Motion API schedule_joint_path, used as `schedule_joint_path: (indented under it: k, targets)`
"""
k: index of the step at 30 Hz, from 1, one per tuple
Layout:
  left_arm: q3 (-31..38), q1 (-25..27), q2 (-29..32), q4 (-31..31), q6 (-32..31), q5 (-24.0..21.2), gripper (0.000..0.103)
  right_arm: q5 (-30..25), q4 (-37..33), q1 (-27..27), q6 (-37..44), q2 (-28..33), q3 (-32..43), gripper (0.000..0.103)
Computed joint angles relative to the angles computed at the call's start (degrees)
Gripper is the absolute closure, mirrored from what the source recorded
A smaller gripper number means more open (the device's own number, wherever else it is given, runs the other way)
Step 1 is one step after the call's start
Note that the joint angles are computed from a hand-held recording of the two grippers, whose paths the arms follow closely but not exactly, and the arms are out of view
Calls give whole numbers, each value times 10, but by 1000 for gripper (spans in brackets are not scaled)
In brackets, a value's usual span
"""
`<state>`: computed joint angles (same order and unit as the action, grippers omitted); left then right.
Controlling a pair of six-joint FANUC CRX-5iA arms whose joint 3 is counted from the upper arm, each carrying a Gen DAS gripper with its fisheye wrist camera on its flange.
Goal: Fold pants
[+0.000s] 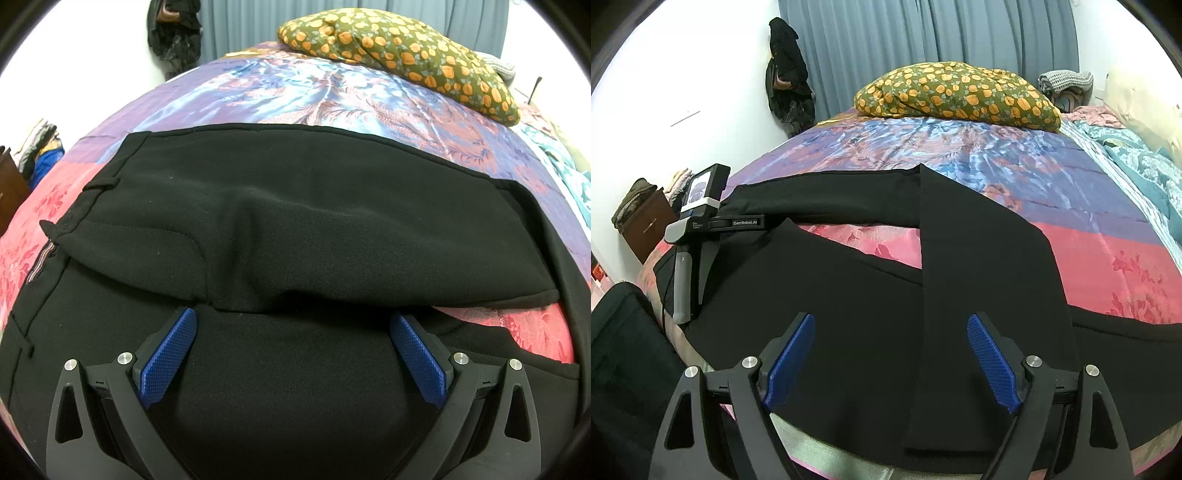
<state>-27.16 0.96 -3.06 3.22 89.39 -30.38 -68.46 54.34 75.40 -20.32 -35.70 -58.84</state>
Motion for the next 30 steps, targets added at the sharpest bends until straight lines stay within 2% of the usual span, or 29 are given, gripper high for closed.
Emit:
schedule_joint_path:
  k: [9, 30]
  targets:
    - [0, 0, 0, 0, 0, 0, 0, 4, 1, -3, -25, -17, -9, 18]
    - [0, 0, 0, 1, -1, 0, 0, 38, -12, -23, 6, 3, -3, 18]
